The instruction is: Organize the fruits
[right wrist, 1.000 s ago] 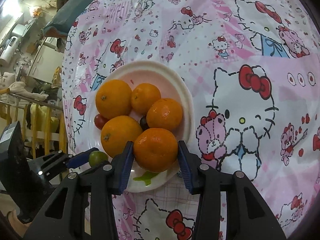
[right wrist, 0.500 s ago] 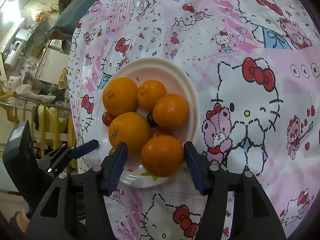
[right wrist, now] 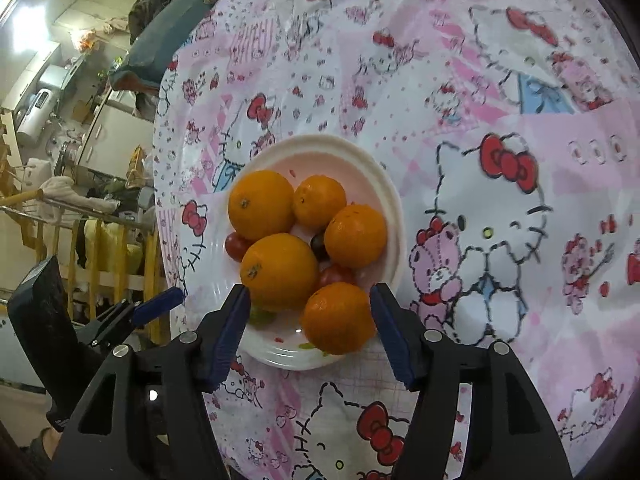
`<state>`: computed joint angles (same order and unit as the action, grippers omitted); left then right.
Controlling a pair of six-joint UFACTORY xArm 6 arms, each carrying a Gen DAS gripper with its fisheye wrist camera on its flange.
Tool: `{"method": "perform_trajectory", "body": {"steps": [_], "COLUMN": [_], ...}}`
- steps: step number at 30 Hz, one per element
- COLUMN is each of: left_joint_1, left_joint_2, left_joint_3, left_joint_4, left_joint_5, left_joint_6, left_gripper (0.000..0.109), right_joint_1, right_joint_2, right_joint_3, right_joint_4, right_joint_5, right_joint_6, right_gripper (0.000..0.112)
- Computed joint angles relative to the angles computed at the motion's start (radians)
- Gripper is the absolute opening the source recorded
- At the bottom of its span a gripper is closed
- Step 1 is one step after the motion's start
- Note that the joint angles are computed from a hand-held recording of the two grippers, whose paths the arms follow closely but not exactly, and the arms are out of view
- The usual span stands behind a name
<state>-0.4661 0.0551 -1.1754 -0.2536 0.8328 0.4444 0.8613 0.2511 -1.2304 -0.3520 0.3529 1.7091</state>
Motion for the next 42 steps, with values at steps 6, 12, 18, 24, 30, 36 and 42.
{"method": "perform_trajectory", "body": {"steps": [6, 12, 18, 24, 30, 36, 42], "left_joint_1": [0.023, 0.054, 0.078, 0.082, 0.07, 0.062, 0.046], "left_joint_2": [-0.099, -0.242, -0.376, -0.496, -0.542, -0.508, -0.517], "left_joint_3": [0.079, 0.202, 0.334, 0.453, 0.525, 0.522, 0.53], "left_joint_4": [-0.016, -0.099, -0.167, -0.217, -0.209, -0.146, -0.154], "left_joint_5": [-0.08, -0.161, -0.209, -0.3, -0.441, -0.466, -0.451], "left_joint_6": [-0.026, 0.006, 0.042, 0.096, 0.067, -0.002, 0.02], "left_gripper": [0.068, 0.085, 0.101, 0.102, 0.102, 0.102, 0.102], "right_joint_1": [0.057, 0.156, 0.286, 0.368, 0.415, 0.409, 0.405], "right_joint_2": [-0.065, -0.122, -0.046, 0.036, 0.115, 0.156, 0.169], "right_joint_3": [-0.032, -0.036, -0.212, -0.342, -0.442, -0.485, -0.492], "right_joint_4": [-0.213, -0.394, -0.438, -0.458, -0.514, -0.508, -0.503], "right_joint_5": [0.189, 0.343, 0.623, 0.8, 0.94, 0.972, 0.972], "right_joint_6": [0.178, 0.37, 0.302, 0.314, 0.326, 0.292, 0.278], "right_gripper": [0.079, 0.087, 0.093, 0.098, 0.103, 0.103, 0.103]}}
